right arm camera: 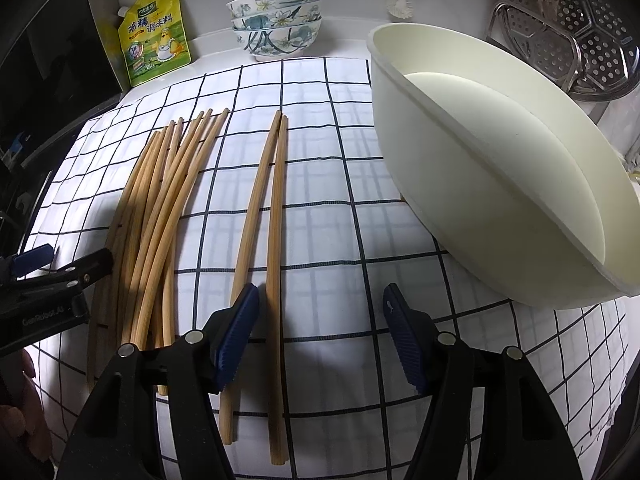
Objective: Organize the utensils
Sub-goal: 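Close the right tool on one chopstick while the left tool grasps another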
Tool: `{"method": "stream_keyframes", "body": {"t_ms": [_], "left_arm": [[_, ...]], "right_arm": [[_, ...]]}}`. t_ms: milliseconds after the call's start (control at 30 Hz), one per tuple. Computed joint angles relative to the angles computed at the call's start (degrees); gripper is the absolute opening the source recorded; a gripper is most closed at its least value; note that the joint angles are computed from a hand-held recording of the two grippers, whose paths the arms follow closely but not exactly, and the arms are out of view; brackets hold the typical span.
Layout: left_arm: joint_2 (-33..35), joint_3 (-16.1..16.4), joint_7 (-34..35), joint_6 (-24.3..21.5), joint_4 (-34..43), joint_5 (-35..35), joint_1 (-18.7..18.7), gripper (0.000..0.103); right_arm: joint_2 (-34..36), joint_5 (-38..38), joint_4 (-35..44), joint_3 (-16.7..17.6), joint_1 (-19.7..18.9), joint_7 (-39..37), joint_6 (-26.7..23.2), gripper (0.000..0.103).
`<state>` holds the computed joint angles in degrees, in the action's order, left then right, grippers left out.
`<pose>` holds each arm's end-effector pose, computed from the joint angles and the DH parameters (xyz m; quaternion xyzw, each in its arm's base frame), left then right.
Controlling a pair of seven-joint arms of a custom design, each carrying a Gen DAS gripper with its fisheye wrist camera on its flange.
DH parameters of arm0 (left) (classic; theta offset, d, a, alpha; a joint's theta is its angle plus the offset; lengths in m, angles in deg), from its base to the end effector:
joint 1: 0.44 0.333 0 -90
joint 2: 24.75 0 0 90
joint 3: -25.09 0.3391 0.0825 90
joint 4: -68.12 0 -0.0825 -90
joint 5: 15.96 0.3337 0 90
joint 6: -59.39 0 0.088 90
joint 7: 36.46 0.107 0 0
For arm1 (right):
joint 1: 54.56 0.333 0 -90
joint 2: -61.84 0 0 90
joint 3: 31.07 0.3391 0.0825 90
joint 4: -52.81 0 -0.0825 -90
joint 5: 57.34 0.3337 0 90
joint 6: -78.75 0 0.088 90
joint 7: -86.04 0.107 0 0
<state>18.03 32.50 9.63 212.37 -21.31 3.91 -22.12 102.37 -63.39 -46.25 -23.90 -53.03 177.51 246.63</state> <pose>0.6824 -0.2057 0.2948 -0.7492 0.6220 -0.1296 0.1871 0.6839 0.0944 0.2871 -0.7417 0.6231 -0.1497 0.1979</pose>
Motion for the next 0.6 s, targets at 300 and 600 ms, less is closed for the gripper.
{"method": "stream_keyframes", "body": {"t_ms": [300, 600], "left_arm": [[0.4, -2.4, 5.2, 1.4, 1.7, -2.5, 0.9, 0.034], [-0.4, -5.6, 10.2, 1.1, 1.5, -9.2, 3.6, 0.007]], "right_arm": [[0.4, 0.0, 0.9, 2.8, -1.3, -4.2, -0.6, 0.027], [0.1, 4.6, 1.9, 6.1, -3.7, -10.4, -3.7, 0.006]]}}
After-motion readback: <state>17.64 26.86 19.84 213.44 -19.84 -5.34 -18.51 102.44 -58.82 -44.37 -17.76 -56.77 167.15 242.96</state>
